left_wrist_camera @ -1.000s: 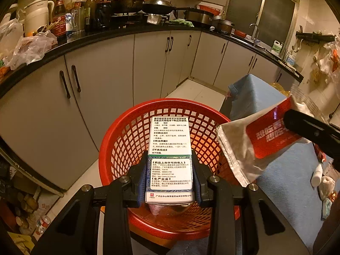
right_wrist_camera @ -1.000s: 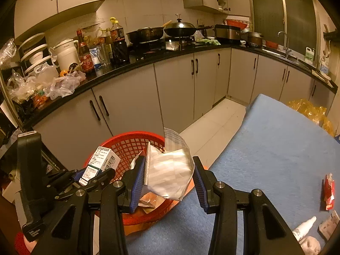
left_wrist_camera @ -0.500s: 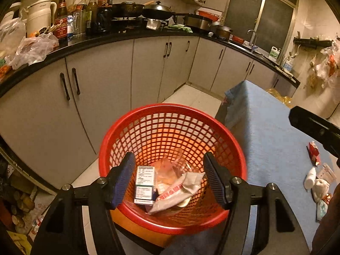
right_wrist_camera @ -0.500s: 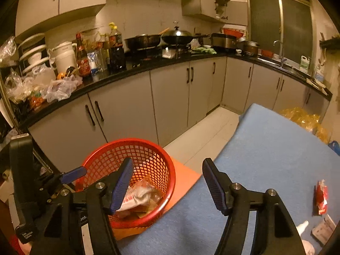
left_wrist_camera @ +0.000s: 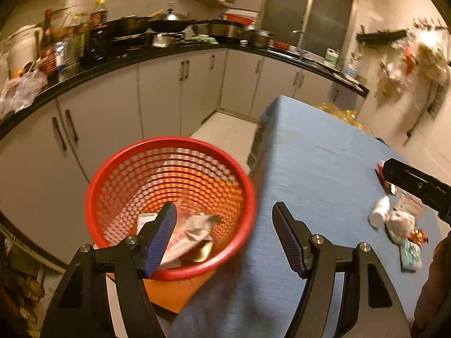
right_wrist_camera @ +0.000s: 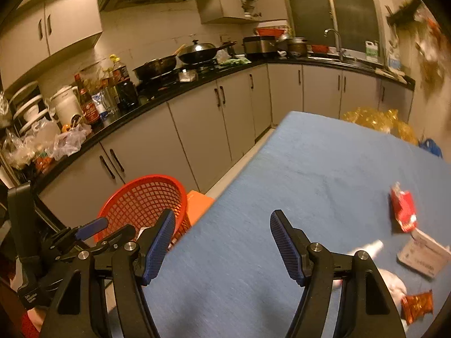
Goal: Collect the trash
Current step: 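Move both tools back over the remaining trash on the table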
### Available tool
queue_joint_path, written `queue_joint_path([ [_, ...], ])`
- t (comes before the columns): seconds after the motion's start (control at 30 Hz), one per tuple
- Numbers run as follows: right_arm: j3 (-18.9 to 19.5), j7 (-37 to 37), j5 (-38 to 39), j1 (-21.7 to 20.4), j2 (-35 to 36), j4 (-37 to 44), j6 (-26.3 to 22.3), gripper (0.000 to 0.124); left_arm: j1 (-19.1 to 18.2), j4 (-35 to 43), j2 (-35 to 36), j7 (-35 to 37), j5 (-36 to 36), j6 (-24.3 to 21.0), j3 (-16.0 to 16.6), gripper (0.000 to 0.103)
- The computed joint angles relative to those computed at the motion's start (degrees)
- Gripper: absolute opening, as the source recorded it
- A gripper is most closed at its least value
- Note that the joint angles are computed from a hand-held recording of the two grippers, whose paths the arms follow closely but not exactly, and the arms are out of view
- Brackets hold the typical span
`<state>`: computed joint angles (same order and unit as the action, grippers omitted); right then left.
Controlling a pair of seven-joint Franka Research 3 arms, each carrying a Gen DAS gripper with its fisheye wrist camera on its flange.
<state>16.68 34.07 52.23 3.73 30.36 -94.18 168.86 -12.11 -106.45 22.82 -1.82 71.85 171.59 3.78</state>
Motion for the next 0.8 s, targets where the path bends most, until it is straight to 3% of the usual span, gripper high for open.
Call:
queue_joint_path([
  [0.2,2.0,-8.7,9.8,-5.8,-4.6,-6.4,0.8,0.074,-0.9,2.4,2.1,9.3,-6.4,0.1,-3.1,0.070],
  [0.43,-3.2,-15.7,21.3,-9.3,-8.7,-12.1,1.0,0.074,-2.5,6.6,6.3,26.2,-18.1,-0.4,-8.1,0.074],
  [0.6,-9.2,-12.6,24.4,-10.7,-9.3,-14.0,-1.7,0.074,-0.1,11.7,11.4,43.2,-28.4,-1.0,-17.2,0.074],
  [0.8,-12.6,-13.9,29.9,-13.3,-10.1,-15.2,-6.6,0.074,2.7,22.4,20.3,65.1,-38.5,-7.0,-30.2,0.081],
])
